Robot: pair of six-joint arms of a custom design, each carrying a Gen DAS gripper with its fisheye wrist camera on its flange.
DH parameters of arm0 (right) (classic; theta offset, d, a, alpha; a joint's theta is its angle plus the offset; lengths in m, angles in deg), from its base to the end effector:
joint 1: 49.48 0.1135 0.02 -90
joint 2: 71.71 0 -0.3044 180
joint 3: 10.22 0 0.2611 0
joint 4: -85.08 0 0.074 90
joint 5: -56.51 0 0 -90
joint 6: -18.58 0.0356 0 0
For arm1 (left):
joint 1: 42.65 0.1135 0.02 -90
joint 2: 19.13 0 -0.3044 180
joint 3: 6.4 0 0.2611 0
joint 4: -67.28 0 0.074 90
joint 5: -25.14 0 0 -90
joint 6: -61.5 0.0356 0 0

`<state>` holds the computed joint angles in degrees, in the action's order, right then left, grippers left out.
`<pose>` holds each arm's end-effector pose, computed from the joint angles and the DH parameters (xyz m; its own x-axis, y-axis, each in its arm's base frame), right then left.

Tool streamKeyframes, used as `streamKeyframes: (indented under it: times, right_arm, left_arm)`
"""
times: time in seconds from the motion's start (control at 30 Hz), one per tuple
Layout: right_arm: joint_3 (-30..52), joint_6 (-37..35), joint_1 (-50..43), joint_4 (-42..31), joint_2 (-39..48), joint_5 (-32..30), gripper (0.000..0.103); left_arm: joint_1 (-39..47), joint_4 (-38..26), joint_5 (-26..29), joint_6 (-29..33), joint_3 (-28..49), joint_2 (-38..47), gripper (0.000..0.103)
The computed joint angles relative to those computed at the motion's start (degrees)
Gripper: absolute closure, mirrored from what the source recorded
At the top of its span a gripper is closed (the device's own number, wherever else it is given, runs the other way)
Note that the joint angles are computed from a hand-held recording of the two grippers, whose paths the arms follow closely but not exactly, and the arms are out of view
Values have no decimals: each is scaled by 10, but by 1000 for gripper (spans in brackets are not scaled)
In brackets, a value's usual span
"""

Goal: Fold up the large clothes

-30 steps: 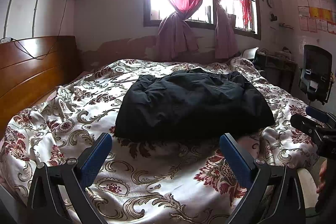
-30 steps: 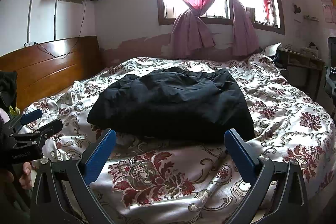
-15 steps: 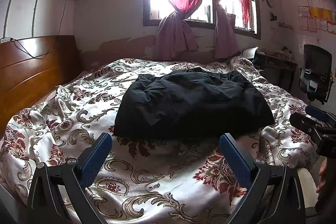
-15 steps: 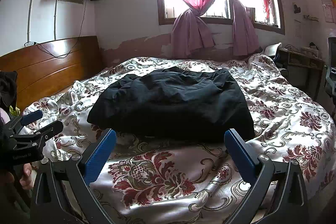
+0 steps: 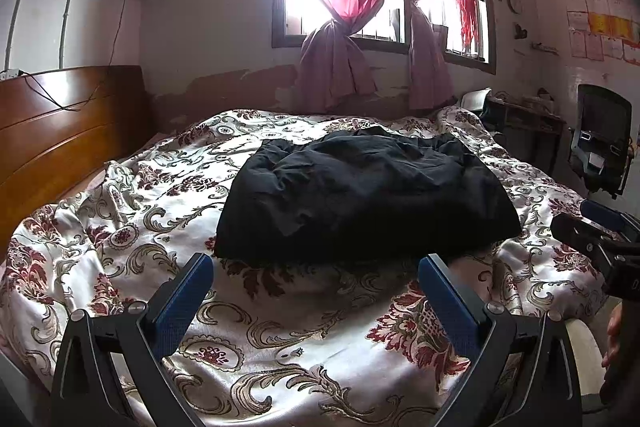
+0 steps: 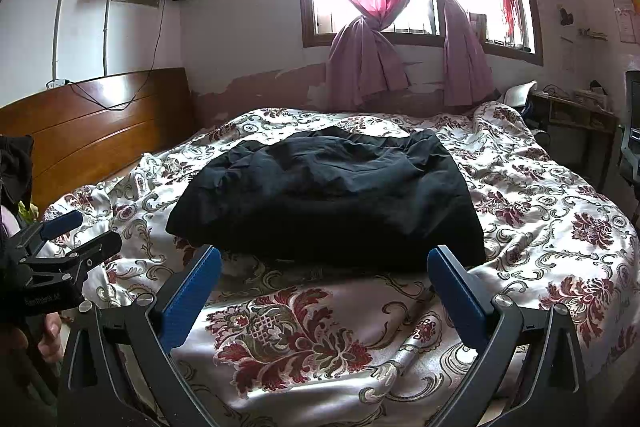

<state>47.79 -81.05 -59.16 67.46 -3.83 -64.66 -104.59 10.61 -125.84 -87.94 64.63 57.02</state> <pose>0.2547 -0.0248 0.3025 -0.3970 -0.0775 -0.9146 -0.3805 0.9207 0.0871 0.1452 -0.2063 0.3053 -0.4120 -0.1152 -0.9039 -0.2381 0.9711 -0.0152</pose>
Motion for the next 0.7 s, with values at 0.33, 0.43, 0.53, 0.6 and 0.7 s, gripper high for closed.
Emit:
streamKeyframes:
  times: [0.33, 0.43, 0.53, 0.6, 0.7]
  right_arm:
    - [0, 0, 1, -2, -1, 1, 1]
    - [-3, 0, 2, -2, -4, 1, 1]
    - [-8, -1, 4, -4, -6, 1, 1]
    - [-8, -1, 5, -3, -3, 2, 1]
    - [-8, -1, 7, -4, -3, 3, 1]
  left_arm:
    - [7, 18, 6, 23, -7, -9, 0]
    - [11, 4, 11, 17, -2, -4, 0]
    - [7, -33, -3, -2, 13, 14, 0]
    - [8, -32, -1, 0, 13, 15, 0]
    - [13, -32, 6, -3, 12, 15, 0]
